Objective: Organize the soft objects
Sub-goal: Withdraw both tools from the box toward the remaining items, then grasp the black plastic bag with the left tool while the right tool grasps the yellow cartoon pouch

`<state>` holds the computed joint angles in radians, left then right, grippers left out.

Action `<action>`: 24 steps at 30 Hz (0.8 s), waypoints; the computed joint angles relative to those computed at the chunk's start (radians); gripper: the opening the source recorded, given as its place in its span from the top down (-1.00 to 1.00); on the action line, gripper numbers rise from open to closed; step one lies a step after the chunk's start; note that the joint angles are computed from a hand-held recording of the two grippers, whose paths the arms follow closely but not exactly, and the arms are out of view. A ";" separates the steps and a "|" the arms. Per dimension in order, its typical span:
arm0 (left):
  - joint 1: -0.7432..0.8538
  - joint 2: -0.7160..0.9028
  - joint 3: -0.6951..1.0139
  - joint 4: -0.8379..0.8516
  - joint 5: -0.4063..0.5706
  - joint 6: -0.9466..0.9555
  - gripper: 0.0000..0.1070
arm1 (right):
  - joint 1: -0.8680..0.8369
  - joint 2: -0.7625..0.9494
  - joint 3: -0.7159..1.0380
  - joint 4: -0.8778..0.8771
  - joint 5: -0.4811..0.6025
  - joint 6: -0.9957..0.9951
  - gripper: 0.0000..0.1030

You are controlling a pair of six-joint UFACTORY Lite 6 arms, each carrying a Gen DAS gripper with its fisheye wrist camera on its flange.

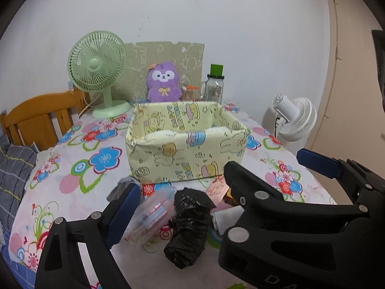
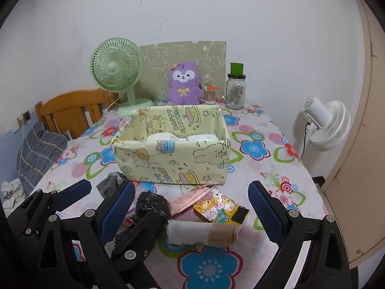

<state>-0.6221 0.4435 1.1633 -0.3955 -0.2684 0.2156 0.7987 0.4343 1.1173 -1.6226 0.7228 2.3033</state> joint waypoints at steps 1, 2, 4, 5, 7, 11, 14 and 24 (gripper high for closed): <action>0.002 0.006 -0.002 0.019 -0.001 -0.019 -0.74 | 0.002 0.008 -0.002 -0.005 0.007 0.015 -0.87; 0.004 0.016 -0.006 0.026 -0.007 -0.030 -0.74 | 0.003 0.017 -0.006 -0.015 0.009 0.038 -0.87; 0.004 0.033 -0.004 0.021 -0.012 -0.031 -0.74 | -0.014 0.031 -0.018 -0.049 -0.023 0.083 -0.87; 0.005 0.044 -0.005 0.023 -0.019 -0.039 -0.74 | -0.020 0.040 -0.021 -0.065 -0.031 0.105 -0.87; 0.008 0.056 -0.007 0.042 -0.022 -0.060 -0.72 | -0.028 0.052 -0.024 -0.088 -0.043 0.131 -0.83; 0.006 0.086 0.009 0.032 -0.023 -0.051 -0.70 | -0.029 0.069 -0.032 -0.131 -0.047 0.178 -0.82; 0.003 0.105 0.019 0.027 -0.023 -0.041 -0.70 | -0.030 0.084 -0.031 -0.136 -0.051 0.186 -0.82; -0.001 0.197 0.121 -0.018 0.036 0.007 -0.45 | -0.082 0.119 -0.021 -0.152 -0.102 0.210 -0.77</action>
<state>-0.6227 0.6409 1.2847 -0.4135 -0.2324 0.2228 0.7164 0.5529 1.0966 -1.7746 0.6207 2.5129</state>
